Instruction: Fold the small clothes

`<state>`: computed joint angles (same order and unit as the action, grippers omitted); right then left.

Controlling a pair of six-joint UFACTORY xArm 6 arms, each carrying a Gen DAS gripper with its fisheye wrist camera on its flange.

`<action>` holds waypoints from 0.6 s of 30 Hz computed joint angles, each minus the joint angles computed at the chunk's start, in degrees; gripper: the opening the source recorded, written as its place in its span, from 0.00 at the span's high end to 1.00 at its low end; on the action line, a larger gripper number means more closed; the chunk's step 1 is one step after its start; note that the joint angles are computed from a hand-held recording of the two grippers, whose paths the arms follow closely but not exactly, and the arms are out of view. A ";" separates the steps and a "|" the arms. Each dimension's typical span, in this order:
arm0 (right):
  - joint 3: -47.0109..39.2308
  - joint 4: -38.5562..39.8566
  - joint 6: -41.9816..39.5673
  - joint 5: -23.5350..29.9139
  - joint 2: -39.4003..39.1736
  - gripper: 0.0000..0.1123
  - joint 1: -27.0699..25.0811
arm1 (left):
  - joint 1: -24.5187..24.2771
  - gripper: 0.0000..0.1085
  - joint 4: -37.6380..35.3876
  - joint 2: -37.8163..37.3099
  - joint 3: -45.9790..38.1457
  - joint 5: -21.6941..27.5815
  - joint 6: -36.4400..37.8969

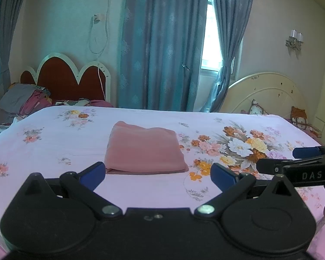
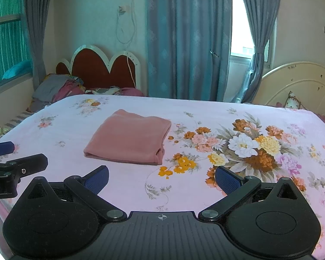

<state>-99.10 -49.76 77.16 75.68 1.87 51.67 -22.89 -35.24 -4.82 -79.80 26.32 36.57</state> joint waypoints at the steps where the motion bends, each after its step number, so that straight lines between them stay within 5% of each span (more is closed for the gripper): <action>1: 0.02 0.02 0.03 0.09 0.00 0.08 0.03 | 0.01 0.05 -0.14 0.04 -0.03 0.00 0.23; 18: 0.06 -0.49 -0.10 -0.02 -0.09 0.08 0.09 | -0.13 0.05 -1.34 -0.06 0.36 -0.49 1.96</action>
